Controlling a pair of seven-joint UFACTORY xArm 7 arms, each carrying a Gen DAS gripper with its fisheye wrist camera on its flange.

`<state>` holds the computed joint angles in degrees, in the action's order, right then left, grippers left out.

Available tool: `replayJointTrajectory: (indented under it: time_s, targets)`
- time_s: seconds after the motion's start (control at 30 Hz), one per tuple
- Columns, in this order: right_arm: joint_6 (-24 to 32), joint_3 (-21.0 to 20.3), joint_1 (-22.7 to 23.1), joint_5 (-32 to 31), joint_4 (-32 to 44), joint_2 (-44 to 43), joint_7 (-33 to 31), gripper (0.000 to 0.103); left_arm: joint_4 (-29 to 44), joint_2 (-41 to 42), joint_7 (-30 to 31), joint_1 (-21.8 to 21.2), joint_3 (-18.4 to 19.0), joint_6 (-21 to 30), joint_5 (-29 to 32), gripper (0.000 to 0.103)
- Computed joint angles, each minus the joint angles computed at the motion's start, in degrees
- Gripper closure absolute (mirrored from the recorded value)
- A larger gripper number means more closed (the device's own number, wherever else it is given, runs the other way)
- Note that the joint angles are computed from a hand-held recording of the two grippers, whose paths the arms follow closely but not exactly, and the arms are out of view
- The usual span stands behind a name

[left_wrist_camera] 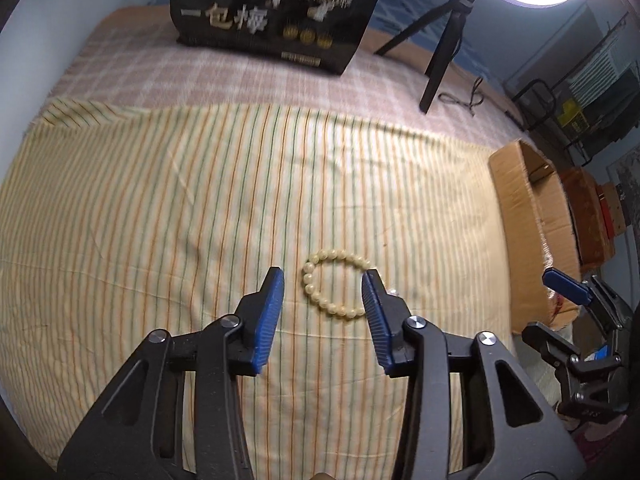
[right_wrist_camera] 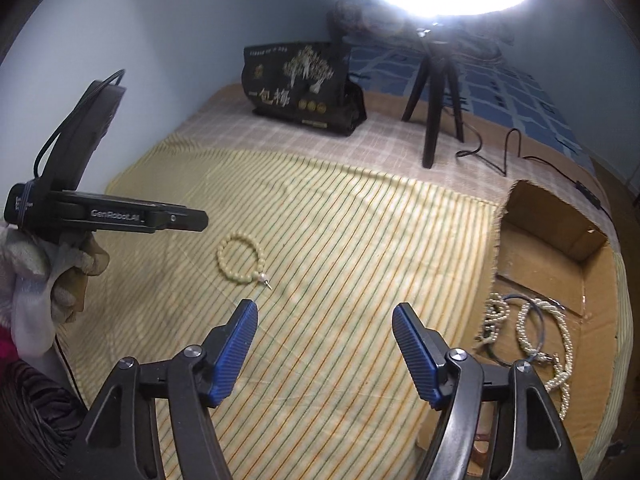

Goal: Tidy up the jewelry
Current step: 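Move left tool to cream bead bracelet while right tool approaches second pearl earring, then close left gripper on bead bracelet while right gripper closes on pearl earring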

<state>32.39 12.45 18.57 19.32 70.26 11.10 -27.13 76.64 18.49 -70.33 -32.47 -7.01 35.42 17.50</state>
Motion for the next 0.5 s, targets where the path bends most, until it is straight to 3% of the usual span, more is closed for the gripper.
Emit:
replayJointTrajectory:
  time_s: [0.37,0.5]
  targets:
    - [1.7,0.5,1.8,-4.0,2.9,5.3,2.4,0.051,2.9,4.5,3.5,0.4,0.5,1.9,-1.9,0.067]
    - [1.8,0.7,2.4,-5.6,4.0,6.6,3.1,0.06,4.1,6.0,4.6,0.2,0.8,3.1,-2.2,0.074]
